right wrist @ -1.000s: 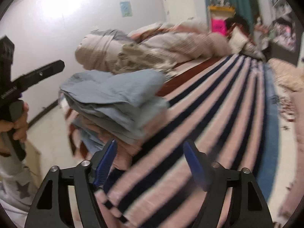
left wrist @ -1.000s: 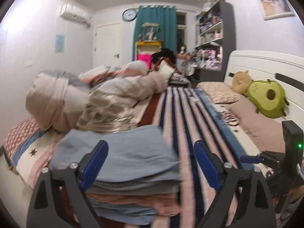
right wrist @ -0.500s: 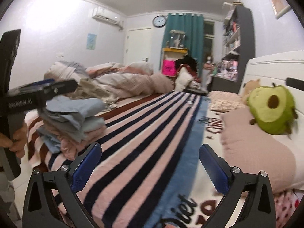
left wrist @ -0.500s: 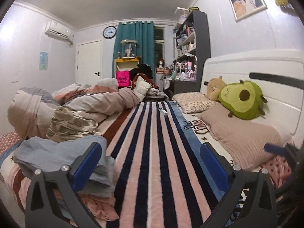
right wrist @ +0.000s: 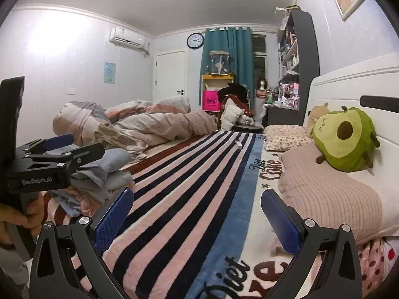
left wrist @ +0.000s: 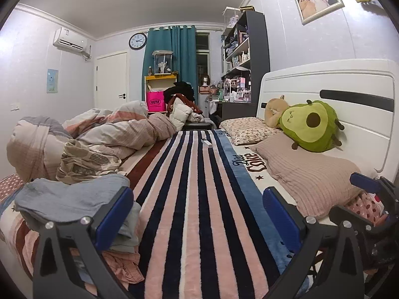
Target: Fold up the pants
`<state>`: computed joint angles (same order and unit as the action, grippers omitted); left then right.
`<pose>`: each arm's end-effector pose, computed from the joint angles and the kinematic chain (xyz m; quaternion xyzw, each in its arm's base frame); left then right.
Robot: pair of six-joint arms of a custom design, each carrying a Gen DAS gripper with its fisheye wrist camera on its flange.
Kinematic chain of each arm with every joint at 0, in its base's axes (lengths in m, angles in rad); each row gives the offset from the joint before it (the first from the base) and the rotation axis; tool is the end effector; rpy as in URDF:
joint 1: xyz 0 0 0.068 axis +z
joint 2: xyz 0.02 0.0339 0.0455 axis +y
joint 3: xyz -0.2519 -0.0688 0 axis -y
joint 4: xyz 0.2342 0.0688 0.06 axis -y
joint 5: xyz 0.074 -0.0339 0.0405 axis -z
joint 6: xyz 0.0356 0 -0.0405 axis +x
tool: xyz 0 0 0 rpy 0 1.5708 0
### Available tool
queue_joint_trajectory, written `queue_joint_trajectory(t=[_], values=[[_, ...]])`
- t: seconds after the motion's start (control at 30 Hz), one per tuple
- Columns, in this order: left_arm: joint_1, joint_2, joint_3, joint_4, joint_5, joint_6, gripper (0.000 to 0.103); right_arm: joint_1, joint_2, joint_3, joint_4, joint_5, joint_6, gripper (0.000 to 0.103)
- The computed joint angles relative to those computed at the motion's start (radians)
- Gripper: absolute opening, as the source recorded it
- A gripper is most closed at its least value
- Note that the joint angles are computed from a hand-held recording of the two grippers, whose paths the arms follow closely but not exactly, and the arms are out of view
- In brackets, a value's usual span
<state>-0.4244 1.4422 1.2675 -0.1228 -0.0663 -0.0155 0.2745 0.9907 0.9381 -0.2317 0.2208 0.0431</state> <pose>0.3049 -0.1352 0.3496 0.1439 0.7909 -0.1036 0.5857 0.2171 0.0530 0.3413 -0.0262 0.7976 0.0072 0.6026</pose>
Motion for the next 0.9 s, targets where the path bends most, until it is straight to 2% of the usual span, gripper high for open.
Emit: queue_joint_trajectory(t=[0.13, 0.9], values=[[-0.003, -0.004, -0.003, 0.001, 0.000, -0.003, 0.102, 0.013, -0.007, -0.005, -0.006, 0.031, -0.005, 0.102], [0.019, -0.049, -0.054, 0.015, 0.015, -0.035, 0.102, 0.026, -0.040, -0.012, -0.033, 0.052, 0.020, 0.102]])
